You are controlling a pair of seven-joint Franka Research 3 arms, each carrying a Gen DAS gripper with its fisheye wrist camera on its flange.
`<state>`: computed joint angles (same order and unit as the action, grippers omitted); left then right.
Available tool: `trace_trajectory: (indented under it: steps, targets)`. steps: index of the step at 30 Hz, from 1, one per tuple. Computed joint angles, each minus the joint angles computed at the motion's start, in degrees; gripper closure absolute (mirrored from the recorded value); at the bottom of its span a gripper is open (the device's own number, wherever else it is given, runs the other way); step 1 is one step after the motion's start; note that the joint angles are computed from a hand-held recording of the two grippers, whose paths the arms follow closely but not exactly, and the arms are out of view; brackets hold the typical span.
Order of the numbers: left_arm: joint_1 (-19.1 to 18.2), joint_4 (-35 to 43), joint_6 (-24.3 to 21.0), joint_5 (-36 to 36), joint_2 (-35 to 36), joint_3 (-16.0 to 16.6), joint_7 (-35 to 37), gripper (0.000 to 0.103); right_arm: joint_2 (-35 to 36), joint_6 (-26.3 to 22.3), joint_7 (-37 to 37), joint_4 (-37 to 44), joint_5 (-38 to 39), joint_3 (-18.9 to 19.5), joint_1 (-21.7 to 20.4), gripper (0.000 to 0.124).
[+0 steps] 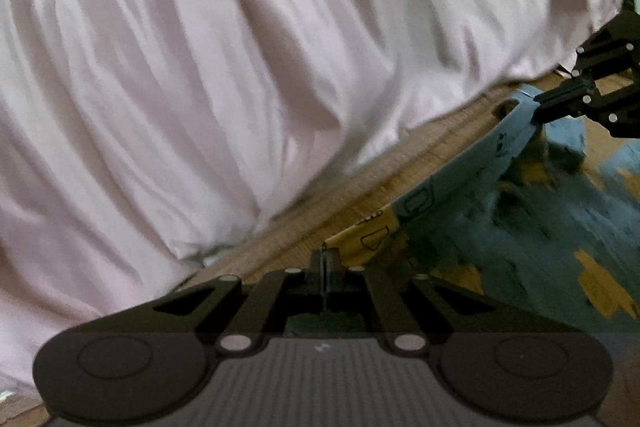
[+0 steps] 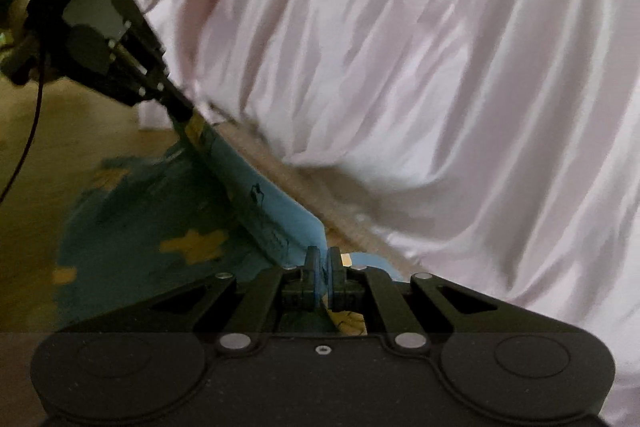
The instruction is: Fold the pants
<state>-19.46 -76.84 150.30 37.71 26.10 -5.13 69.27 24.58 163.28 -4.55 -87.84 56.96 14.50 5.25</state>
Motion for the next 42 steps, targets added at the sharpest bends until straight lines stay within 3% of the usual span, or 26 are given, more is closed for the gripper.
trace_trajectory:
  steps: [4,9,12,19,23,28,32,42]
  targets:
    - [0.17,-7.72,1.09,1.45,-5.11,-1.01,1.89,0.102,-5.81,3.03,-6.44,-9.42,6.21,1.45,-0.71,0.122]
    - [0.87,-15.54,1.64,2.27,-9.67,-2.78,5.26,0.102,-8.61,7.34,-13.80,-15.97,13.38,1.01,1.91,0.122]
    - [0.62,-18.89,2.44,5.07,-11.42,-2.87,4.25,0.102,-8.79,9.24,-15.79,-17.60,14.97,0.13,3.74,0.122]
    - [1.43,-21.24,0.84,2.87,-12.18,-4.47,5.37,0.102,-9.15,9.56,-16.09,-17.89,16.41,-1.21,5.02,0.122]
    - [1.64,-22.03,2.08,3.83,-12.75,-4.19,5.02,0.102,-9.50,10.35,-24.57,-16.41,24.88,-0.38,4.37,0.122]
    - [2.00,-22.71,4.36,5.43,-13.60,-3.89,3.89,0.102,-13.40,9.17,-37.25,-17.44,37.26,-2.36,5.62,0.122]
    - [3.03,-23.82,4.67,2.51,-14.72,-5.03,7.01,0.102,-18.26,7.16,-34.09,-23.03,33.07,-5.23,7.99,0.122]
    - [3.42,-25.10,0.27,-4.27,-15.40,-6.77,16.58,0.102,-19.24,6.58,-10.10,-29.52,9.98,-8.19,10.77,0.124]
